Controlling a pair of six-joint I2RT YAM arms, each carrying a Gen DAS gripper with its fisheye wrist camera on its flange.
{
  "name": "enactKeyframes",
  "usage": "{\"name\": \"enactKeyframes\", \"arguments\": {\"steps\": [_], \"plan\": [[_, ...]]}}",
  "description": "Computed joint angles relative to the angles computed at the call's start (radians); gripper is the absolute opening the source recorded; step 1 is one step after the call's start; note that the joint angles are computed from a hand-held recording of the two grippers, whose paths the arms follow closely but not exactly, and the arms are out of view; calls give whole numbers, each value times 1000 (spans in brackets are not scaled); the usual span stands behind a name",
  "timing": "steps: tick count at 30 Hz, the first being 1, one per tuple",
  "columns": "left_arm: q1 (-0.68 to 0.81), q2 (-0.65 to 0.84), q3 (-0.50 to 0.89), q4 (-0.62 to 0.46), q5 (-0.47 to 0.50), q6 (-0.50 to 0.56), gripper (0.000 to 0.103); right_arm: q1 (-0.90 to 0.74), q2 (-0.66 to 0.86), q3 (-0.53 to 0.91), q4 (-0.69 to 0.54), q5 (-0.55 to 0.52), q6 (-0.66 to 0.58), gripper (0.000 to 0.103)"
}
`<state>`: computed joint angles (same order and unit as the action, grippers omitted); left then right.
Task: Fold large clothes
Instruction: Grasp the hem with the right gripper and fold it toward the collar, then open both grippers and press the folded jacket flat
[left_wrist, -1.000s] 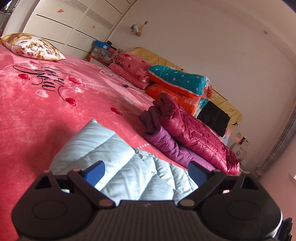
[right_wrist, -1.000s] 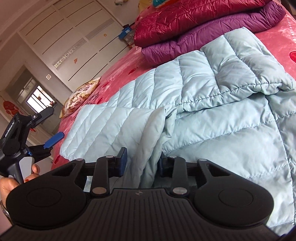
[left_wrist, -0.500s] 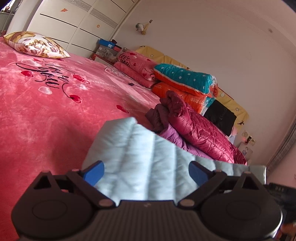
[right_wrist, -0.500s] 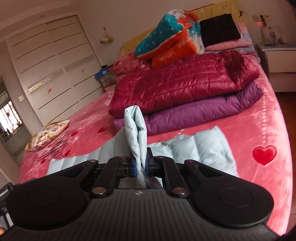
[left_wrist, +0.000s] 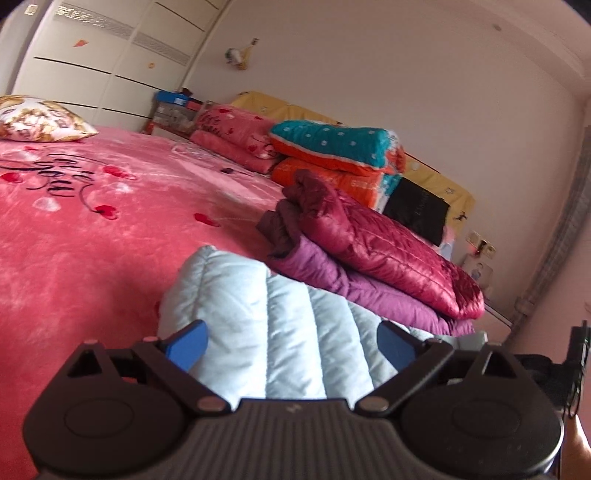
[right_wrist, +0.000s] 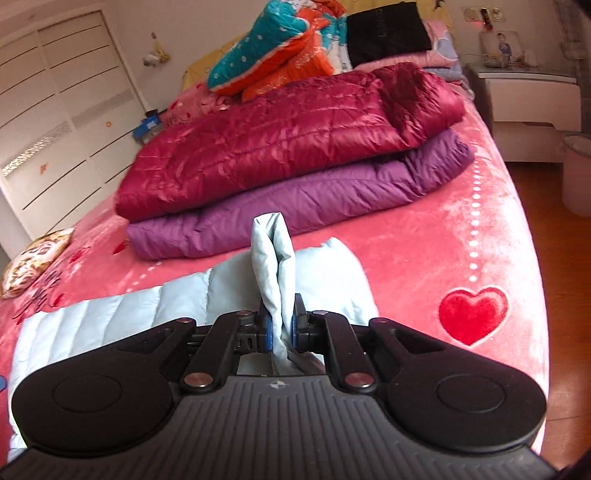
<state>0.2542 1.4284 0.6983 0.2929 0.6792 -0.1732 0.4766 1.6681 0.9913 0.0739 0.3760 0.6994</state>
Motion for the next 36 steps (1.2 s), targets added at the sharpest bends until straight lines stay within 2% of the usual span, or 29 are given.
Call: {"name": "enactKeyframes", "arguments": {"steps": [1,4,5,6,7,11,13,16,20,23,28,36], "plan": [[-7,9,6,-6,0,15,98,-10,-6,-20,15,-19,15,12],[-25,30,22,-25,-32,30,98,-36,10,-24,31,-63,53,30],[-28,32,21,-24,-44,25,98,-35,-1,-35,33,-62,67,43],[-31,28,17,-15,-60,18,98,-33,-15,-48,40,-55,76,63],[-36,19,5,10,-78,9,98,-28,-34,-68,57,-33,82,69],[-33,14,-9,84,-30,-7,98,16,-119,-130,86,110,72,71],[-43,27,-2,89,-4,-16,98,23,-155,-178,168,139,52,72],[-67,46,14,76,14,-6,98,36,-156,-210,274,114,-7,72],[-99,73,35,44,0,51,98,35,-95,-189,352,-11,-68,71],[-117,104,66,-7,-51,92,98,49,-16,-88,264,10,-141,71],[-147,132,100,-63,-201,141,98,26,83,3,158,-19,-123,70],[-164,204,145,-98,-353,184,98,110,236,189,4,109,-255,75]]}}
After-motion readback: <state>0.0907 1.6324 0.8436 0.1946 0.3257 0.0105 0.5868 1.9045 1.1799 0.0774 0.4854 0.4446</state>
